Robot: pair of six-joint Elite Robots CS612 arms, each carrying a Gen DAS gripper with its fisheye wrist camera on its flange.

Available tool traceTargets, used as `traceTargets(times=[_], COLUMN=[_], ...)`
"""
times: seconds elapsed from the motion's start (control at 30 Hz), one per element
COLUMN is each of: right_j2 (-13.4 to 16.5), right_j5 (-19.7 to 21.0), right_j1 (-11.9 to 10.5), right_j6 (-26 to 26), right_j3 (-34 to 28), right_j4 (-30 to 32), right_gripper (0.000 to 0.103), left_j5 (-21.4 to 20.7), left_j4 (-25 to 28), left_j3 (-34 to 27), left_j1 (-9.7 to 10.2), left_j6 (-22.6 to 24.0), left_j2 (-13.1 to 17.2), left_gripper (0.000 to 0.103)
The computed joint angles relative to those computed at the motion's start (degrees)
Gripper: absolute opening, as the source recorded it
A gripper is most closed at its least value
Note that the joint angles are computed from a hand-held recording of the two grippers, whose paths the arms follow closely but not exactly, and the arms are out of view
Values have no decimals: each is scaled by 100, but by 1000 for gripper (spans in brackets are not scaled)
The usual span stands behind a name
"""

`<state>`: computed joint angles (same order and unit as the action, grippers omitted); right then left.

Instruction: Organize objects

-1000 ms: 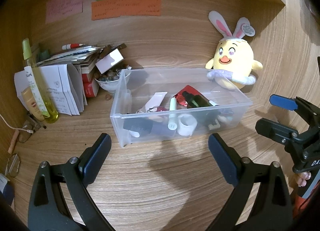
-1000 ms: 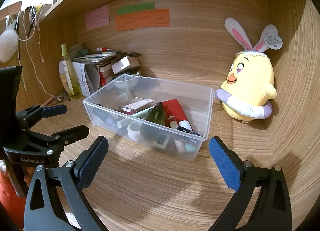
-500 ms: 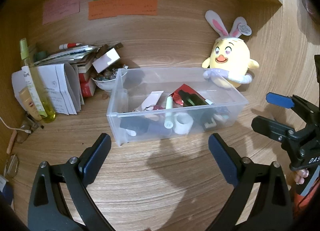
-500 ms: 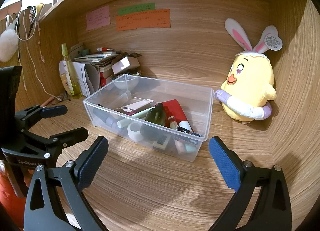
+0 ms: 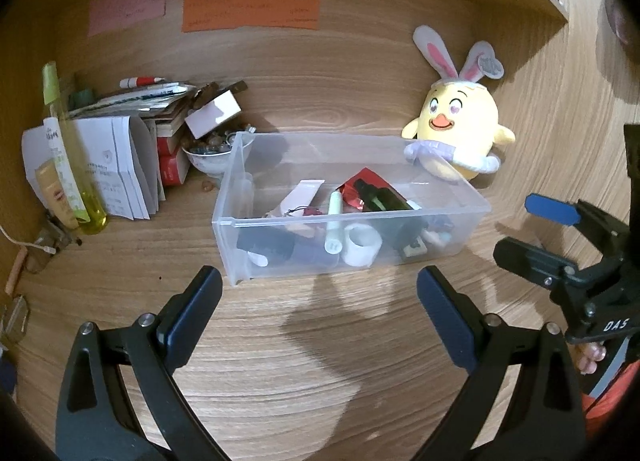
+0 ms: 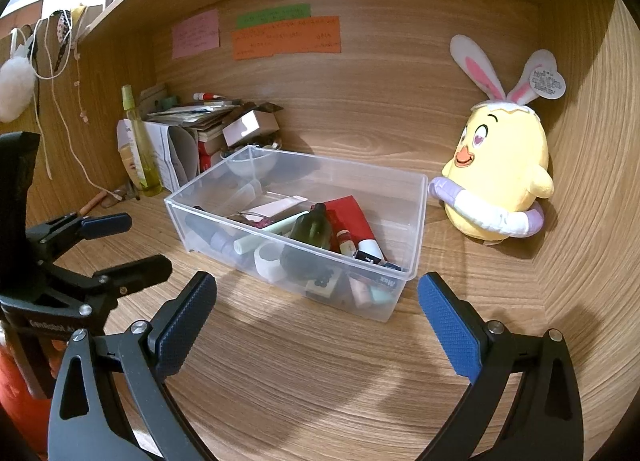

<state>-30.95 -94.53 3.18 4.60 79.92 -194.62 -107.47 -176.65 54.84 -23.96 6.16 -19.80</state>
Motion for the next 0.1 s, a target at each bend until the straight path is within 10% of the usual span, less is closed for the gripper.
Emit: traceTargets(times=[0.1], right_j2=[3], right_j5=[-14], right_j1=[-6], right_j6=[-16], right_j3=[-6], right_j4=[20], right_gripper=[101], left_j5=[-19], left_j4=[91], left_j3=[-29], left_j1=[9], left_j6=[-45], left_j2=[-1], left_gripper=[101])
